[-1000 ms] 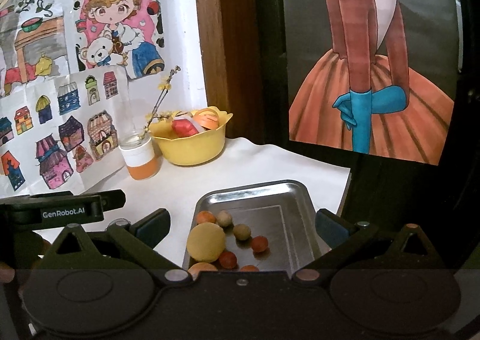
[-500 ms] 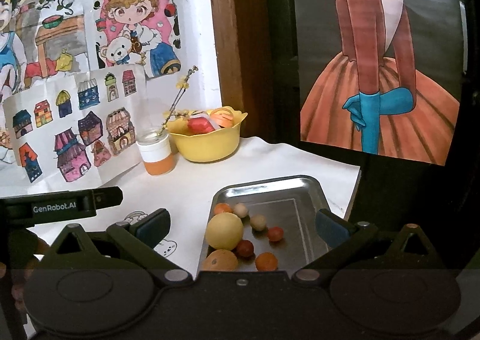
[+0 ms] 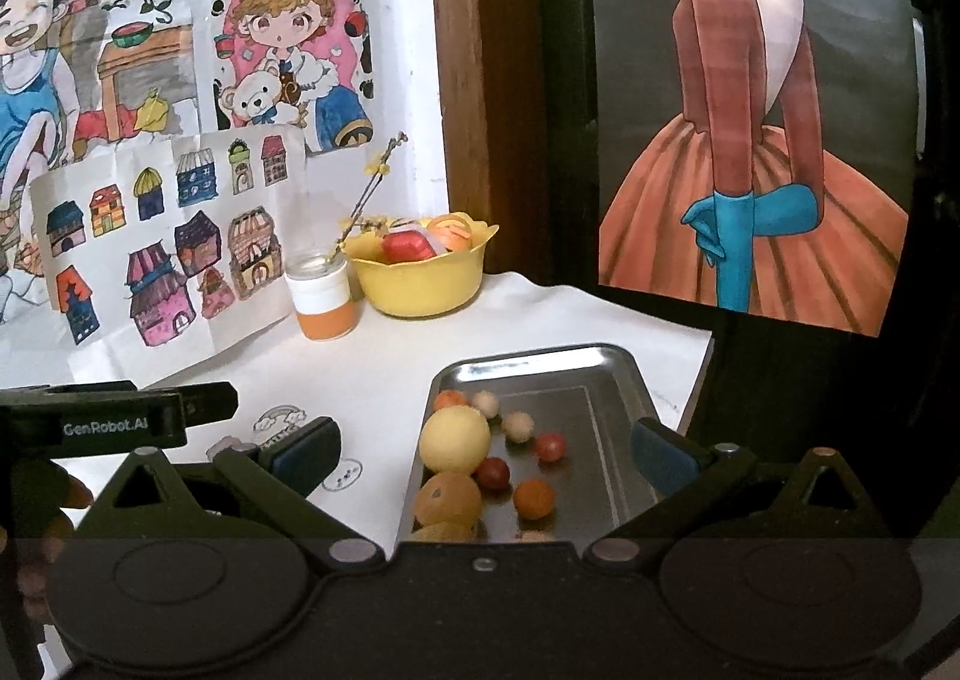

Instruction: Organize fruits

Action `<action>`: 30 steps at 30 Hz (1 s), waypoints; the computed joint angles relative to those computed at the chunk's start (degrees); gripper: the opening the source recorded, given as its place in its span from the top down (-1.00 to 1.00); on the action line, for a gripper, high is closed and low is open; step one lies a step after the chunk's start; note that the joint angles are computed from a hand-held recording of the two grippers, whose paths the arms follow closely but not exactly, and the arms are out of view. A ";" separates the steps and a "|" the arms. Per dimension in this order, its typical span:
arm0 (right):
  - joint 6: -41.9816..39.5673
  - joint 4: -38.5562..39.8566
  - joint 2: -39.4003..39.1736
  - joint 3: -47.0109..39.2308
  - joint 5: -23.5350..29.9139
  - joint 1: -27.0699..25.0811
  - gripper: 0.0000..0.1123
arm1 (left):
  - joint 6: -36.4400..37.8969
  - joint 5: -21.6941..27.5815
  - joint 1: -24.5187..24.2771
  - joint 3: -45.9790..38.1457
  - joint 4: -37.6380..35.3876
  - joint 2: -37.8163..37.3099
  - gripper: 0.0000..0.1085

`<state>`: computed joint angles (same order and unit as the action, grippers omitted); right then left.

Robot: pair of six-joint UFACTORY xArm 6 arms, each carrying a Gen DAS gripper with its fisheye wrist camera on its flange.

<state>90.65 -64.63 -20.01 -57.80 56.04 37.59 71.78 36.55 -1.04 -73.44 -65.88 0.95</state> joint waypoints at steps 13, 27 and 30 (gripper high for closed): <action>3.17 -1.33 -0.28 2.03 2.52 6.14 -0.82 | 6.08 2.08 4.56 8.69 -2.71 -6.30 -0.89; 8.70 -3.09 -1.15 4.40 9.02 13.32 -0.82 | 7.10 2.52 8.21 15.92 -4.70 -11.43 -0.89; 10.07 -4.33 -0.84 4.63 10.28 14.83 -0.82 | 8.25 2.32 8.81 17.27 -5.38 -12.38 -0.89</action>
<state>100.73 -68.96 -20.84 -53.17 66.32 52.42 80.03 38.87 7.77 -56.17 -71.27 -11.42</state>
